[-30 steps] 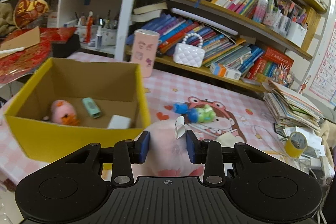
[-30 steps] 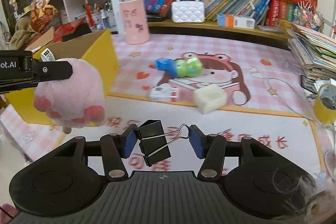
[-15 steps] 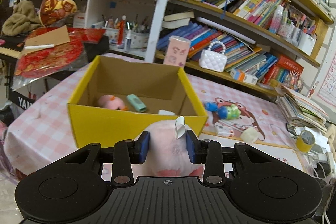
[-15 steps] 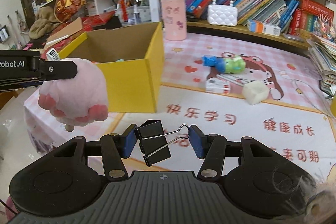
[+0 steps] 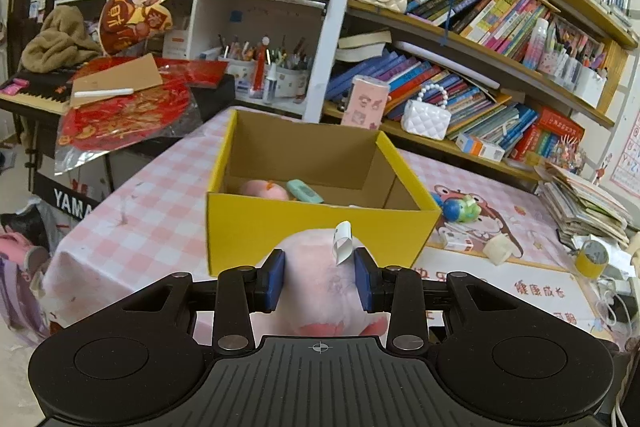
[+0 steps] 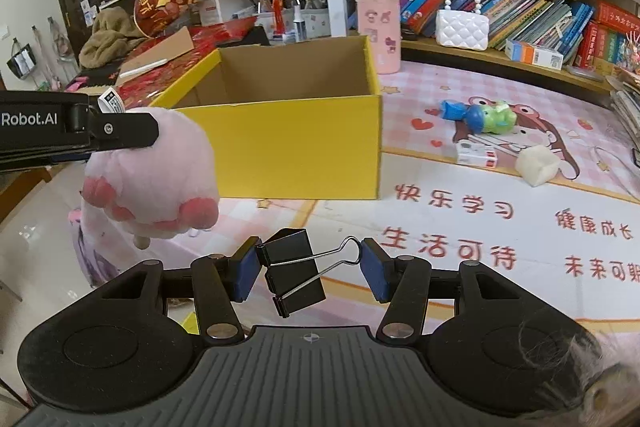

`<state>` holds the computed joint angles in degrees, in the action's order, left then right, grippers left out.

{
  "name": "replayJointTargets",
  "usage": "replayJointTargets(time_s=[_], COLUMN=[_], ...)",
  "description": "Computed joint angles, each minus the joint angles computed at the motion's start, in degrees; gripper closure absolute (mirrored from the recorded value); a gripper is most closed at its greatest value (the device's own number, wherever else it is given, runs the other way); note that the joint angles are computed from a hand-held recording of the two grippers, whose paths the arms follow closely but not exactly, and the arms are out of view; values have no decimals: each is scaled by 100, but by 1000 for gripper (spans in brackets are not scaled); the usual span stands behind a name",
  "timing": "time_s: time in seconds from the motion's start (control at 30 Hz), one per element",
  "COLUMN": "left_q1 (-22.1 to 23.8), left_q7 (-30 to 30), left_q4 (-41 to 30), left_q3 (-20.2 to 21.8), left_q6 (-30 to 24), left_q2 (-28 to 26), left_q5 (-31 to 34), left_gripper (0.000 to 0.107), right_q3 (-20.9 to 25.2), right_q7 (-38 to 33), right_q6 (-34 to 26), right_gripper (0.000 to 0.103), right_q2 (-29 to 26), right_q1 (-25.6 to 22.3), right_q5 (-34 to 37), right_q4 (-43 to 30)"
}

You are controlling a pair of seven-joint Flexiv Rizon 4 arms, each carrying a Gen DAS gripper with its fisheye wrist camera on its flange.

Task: Organize objects
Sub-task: 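Carry the plush pig and binder clip with both tools into the yellow box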

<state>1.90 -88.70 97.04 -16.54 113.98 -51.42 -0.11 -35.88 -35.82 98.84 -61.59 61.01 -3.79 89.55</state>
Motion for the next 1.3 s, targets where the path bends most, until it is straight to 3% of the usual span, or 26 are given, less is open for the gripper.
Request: replayJointTargets(time_s=[0.2,0.4,0.63,0.8,0.97,1.13,1.3], left_q1=[270,435,300,91,-194,-564,-956], left_q7=[17,64,142,273,443,663,768], left_q4=[45,-244,-855,-1509,-2230,-3094,-3892], left_q3=[-152,-343,-334,-207,1,323,847], left_q6=[77,48,-9,-232,-516,-1017,-1580], left_q2=[48,-53,-302,-559,-882,-1288,-1681], left_q5=[235,416,311,80,-306,-813,-1345], left_gripper=[72,72,72,72,72,72,72], right_q3=[-57,-393,-691,-628,-296,392,1741], right_q7=[133,360,496,537,492,302,-356], right_q6=[-76,-91,-103,-210,-407,-838,-1627], right_gripper=[53,53,53,53,53,53,53], right_q2=[-48,-184,-433,-610,-811,-1133,-1733], right_q1=[78,121,-110,-530,-1145,-1924,-2794], right_q5=[-16,11,-69,-244,-691,-1404,-2109], right_q4=[-172,-450,-1032,-1649,-2484,-3614,-5178])
